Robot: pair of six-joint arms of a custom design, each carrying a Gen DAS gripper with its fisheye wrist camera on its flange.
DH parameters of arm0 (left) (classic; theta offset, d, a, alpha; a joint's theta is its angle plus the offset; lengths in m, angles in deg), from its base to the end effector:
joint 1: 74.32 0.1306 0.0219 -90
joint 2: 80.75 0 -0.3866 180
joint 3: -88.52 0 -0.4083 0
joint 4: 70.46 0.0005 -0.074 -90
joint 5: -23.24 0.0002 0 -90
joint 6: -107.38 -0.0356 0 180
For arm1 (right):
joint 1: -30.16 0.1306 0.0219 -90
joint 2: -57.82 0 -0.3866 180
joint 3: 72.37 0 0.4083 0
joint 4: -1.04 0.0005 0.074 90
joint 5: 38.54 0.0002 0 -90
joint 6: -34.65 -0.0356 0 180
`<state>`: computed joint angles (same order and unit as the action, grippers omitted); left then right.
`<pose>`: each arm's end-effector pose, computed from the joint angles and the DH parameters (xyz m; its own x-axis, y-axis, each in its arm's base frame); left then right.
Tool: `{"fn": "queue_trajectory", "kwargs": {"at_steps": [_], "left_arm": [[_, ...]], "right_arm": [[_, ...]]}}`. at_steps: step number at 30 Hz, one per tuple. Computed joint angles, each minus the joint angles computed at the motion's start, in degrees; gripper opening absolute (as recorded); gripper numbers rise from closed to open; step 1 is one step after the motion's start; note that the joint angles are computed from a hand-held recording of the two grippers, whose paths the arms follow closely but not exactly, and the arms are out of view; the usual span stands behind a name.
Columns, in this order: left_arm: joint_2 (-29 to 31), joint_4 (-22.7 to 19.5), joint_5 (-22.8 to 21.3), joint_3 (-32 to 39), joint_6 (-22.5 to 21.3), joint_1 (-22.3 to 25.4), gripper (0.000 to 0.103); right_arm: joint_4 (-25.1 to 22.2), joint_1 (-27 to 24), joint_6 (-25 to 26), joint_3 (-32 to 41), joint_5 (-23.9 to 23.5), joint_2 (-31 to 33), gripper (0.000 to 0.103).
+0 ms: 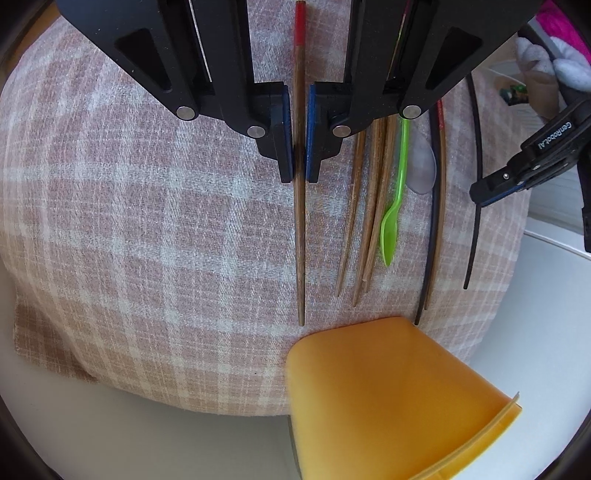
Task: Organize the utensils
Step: 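Lift the black chopstick with the left tool over the yellow container while the right tool carries the wooden chopstick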
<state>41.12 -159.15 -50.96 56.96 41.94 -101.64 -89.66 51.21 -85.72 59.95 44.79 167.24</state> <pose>0.5654 -0.3035 0.5458 -0.9449 0.0379 -0.3253 0.1781 0.8930 -0.4133 0.5285 0.2073 0.5528 -0.9466 0.1738 -0.2716 0.0937 0.9543 0.2838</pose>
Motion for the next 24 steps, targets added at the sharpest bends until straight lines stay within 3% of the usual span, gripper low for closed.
{"fn": "queue_trajectory", "kwargs": {"at_steps": [4,9,16,24], "left_arm": [[-5.9,7.0,-0.5,-7.8,1.2,0.0,0.003],[-9.2,9.8,-1.1,-10.1,0.2,0.1,0.003],[-9.0,12.7,-6.5,-7.4,-3.4,-2.7,0.003],[-10.2,17.6,-11.6,-7.2,-7.2,-4.7,0.003]], "right_arm": [[4.2,-0.7,-1.1,-2.4,-1.0,-1.9,0.005],[8.1,-0.6,-0.3,-4.0,1.8,-4.0,0.005],[14.3,-0.7,1.3,-10.8,5.7,-11.2,0.005],[18.5,-0.2,5.8,-13.5,12.5,-15.1,0.005]]}}
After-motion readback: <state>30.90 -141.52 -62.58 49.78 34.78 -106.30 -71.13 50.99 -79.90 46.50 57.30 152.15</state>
